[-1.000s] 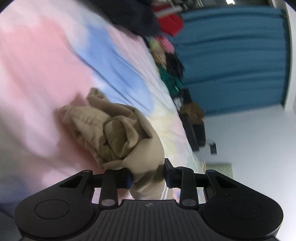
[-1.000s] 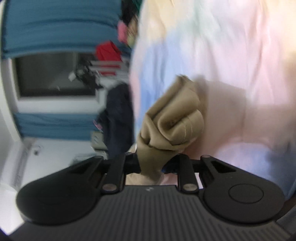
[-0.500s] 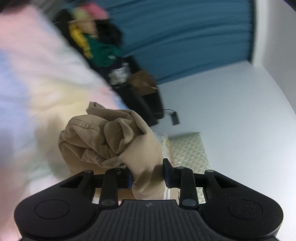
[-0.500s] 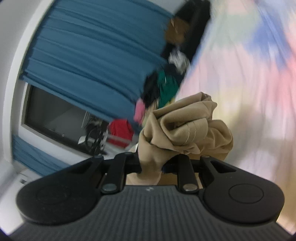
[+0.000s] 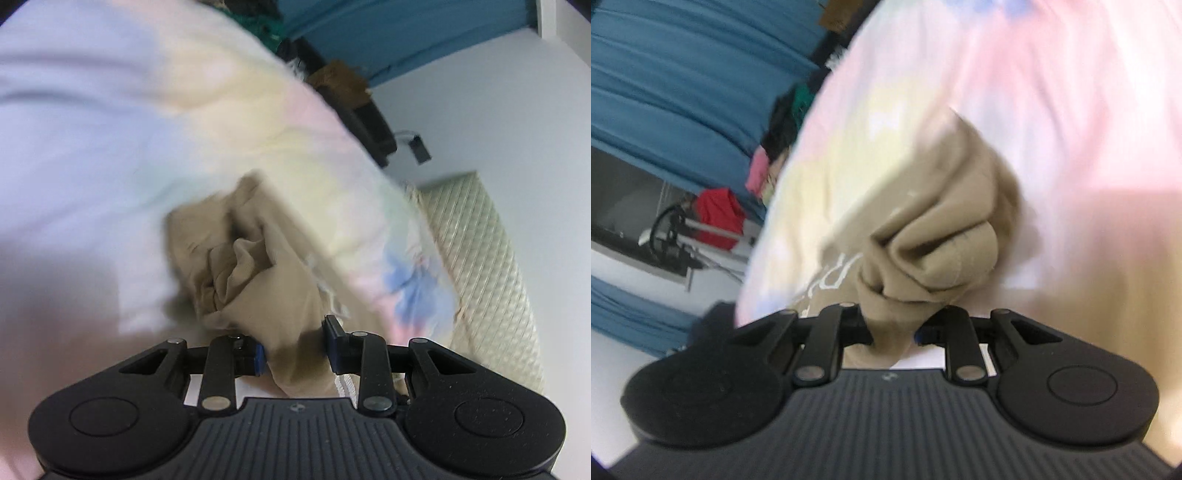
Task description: Fold clothes
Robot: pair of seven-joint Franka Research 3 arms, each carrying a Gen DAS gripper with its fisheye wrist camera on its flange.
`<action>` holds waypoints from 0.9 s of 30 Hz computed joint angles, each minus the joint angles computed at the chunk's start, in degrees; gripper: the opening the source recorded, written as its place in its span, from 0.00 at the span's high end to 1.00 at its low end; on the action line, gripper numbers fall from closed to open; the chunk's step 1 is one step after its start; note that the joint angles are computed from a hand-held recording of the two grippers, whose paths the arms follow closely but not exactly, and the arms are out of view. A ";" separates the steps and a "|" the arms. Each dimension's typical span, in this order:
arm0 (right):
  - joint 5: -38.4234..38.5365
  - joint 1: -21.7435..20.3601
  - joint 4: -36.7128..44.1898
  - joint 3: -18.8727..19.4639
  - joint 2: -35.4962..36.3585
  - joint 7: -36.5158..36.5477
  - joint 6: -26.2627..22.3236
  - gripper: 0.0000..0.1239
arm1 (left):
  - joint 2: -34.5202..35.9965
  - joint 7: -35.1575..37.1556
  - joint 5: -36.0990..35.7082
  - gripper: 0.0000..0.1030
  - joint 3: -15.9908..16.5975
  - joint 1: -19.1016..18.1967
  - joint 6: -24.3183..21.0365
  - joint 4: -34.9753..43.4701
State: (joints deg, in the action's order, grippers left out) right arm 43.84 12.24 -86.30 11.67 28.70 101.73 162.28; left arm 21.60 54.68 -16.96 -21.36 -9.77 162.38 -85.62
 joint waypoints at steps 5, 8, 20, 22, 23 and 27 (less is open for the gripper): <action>10.73 -2.50 -9.39 5.26 -3.25 -9.26 5.36 0.78 | 2.22 5.46 4.14 0.59 1.02 0.05 1.15 -0.30; 11.23 -0.81 -10.18 3.03 -4.27 -5.06 4.22 0.73 | -0.75 3.94 9.67 0.47 3.74 -2.05 -0.46 -2.60; -21.53 8.29 -18.98 -7.79 -19.66 14.99 1.43 0.72 | -17.73 -1.73 32.75 0.01 7.50 -8.61 -16.96 -3.12; -26.71 9.07 -20.69 -8.09 -22.94 15.91 2.97 0.46 | -20.72 -2.41 35.80 0.00 6.97 -9.02 -18.36 -3.12; -30.06 9.51 -21.25 -8.22 -24.11 17.38 4.35 0.35 | -22.39 -2.89 37.17 0.00 6.66 -9.09 -18.86 -3.58; -44.32 9.25 -25.35 -7.56 -30.02 23.20 8.73 0.22 | -29.52 -6.85 43.64 0.00 4.86 -8.54 -20.22 -6.27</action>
